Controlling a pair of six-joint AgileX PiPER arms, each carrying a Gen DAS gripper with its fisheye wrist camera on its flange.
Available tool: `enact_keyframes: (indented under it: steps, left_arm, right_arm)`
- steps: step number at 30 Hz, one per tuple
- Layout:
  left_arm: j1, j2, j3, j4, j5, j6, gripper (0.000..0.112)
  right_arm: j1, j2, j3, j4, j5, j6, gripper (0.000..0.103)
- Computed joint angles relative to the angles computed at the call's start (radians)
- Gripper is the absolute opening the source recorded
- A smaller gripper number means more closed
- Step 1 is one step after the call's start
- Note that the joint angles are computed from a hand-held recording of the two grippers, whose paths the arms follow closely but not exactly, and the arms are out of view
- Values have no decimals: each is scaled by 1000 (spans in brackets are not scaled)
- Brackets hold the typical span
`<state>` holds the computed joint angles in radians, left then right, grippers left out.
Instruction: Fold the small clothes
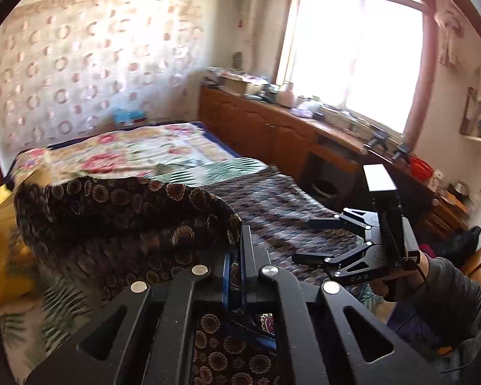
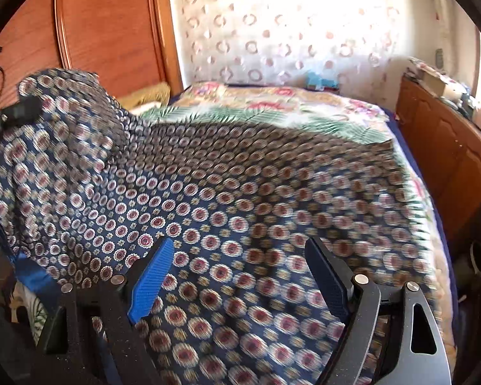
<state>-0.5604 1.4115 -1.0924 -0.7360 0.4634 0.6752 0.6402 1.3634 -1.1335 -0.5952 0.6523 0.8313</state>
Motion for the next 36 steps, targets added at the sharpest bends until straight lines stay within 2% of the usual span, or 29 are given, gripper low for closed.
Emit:
enact_keyframes:
  steps: [4,6,8,10,13,14,15,22,24,33,36]
  left_arm:
    - [-71,39,-47,171,-35,-161,10]
    - [-76,46,-41,172,-42,-161,27]
    - [-66,47,-30,144,-45,-139,40]
    - [-43,40,-14,114,-42,-115,43]
    - [-31,39,1,151,-57,-156,61]
    - [-31,41,9,164,-69,-172,73]
    - [-21,35,19,162,-71,-172,80]
    - [65,-26,137,138,-129,-167,80]
    - [86,-32,157,119,-137,-154,80]
    - [122,-68,221,219,-190,-241,80]
    - [143,-82,243,161,-192,-182,80]
  right_arm:
    - [-6,-96,77,2,-10,27,85]
    - [-2,-123,115,0,-19,46,85]
    - [-5,-130,137,0,-25,46,85]
    - [-6,-128,151,6,-39,45,85]
    - [-22,-105,147,33,-72,24,85]
    - [-34,-98,136,60,-80,-5,85]
    - [-32,-90,131,66,-86,-10,85]
    - [-38,-11,44,161,-112,-141,85]
    - [-26,26,7,176,-105,-172,85]
    - [-21,210,-170,270,-73,-322,85]
    - [-29,259,-224,298,-51,-366,85]
